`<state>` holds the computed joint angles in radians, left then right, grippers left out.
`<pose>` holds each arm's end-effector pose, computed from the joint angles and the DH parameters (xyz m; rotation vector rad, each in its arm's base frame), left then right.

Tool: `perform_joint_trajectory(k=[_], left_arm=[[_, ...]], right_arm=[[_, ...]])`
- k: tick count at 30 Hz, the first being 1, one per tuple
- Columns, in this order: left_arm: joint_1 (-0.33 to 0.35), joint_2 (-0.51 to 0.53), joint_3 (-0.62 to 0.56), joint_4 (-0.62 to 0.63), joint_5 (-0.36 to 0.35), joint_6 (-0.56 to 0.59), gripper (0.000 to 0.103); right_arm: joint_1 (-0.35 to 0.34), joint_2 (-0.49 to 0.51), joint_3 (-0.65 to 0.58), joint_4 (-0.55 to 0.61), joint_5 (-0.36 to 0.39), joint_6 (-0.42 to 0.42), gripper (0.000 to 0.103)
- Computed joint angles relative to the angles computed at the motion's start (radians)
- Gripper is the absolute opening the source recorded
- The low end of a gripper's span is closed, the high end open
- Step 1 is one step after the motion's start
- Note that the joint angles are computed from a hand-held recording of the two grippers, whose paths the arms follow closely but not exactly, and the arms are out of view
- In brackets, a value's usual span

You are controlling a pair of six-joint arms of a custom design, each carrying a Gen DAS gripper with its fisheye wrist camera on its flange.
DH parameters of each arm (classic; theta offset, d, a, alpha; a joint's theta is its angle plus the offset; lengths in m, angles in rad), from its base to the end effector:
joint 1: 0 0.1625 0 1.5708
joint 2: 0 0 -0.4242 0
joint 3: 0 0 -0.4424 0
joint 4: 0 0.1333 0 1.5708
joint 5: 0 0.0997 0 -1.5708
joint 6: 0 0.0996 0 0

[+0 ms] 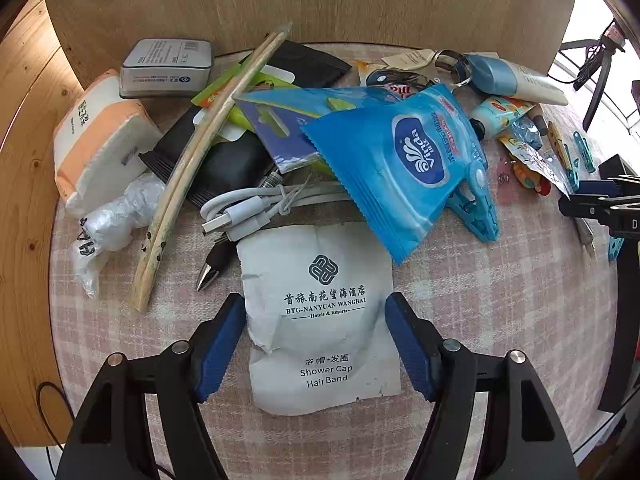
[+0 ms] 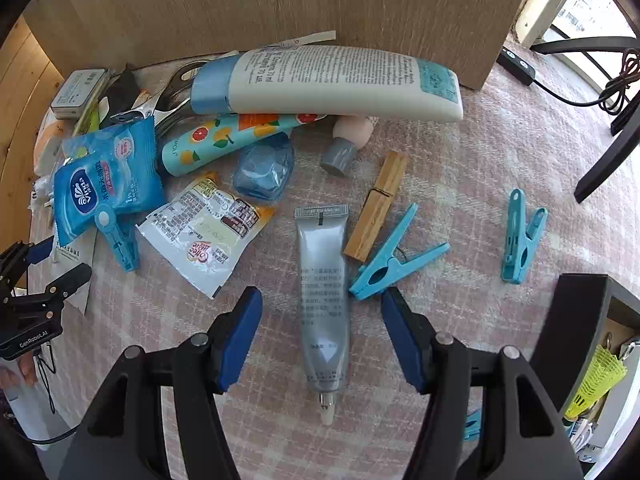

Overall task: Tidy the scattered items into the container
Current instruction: 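Grasp the silver tube with the right tool while the left tool grasps the white packet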

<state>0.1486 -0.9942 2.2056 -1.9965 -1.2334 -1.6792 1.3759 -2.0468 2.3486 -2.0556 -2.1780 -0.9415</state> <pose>-0.3619 -0.2223 -0.0330 -0.1352 2.3269 -0.3765 0.0090 -0.3493 0.3458 0.8533 -2.3777 -0.2304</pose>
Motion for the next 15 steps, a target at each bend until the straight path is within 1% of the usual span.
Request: perform_joint_trajectory(k=[1, 2, 4, 5, 7, 11, 15], left_arm=[[-0.002, 0.002, -0.001, 0.000, 0.001, 0.001, 0.067], [-0.004, 0.004, -0.002, 0.000, 0.003, 0.002, 0.066], [-0.009, 0.010, -0.008, -0.001, 0.004, 0.003, 0.058], [-0.012, 0.015, -0.013, 0.003, 0.005, 0.001, 0.057], [-0.016, 0.020, -0.018, 0.008, 0.007, -0.007, 0.052], [-0.034, 0.008, 0.000, -0.019, 0.006, -0.037, 0.045], [-0.073, -0.013, 0.019, -0.032, -0.002, -0.099, 0.031]], right_arm=[[0.002, -0.005, 0.007, -0.014, -0.006, -0.010, 0.055], [0.004, -0.010, 0.013, -0.028, -0.015, -0.018, 0.049], [0.006, -0.010, 0.007, -0.016, -0.025, -0.011, 0.037], [0.002, -0.008, -0.004, 0.006, -0.020, 0.004, 0.027], [-0.008, -0.005, -0.020, 0.035, -0.008, 0.016, 0.026], [-0.022, -0.023, -0.021, 0.056, 0.001, 0.008, 0.025], [-0.045, -0.052, -0.026, 0.108, 0.023, 0.022, 0.025]])
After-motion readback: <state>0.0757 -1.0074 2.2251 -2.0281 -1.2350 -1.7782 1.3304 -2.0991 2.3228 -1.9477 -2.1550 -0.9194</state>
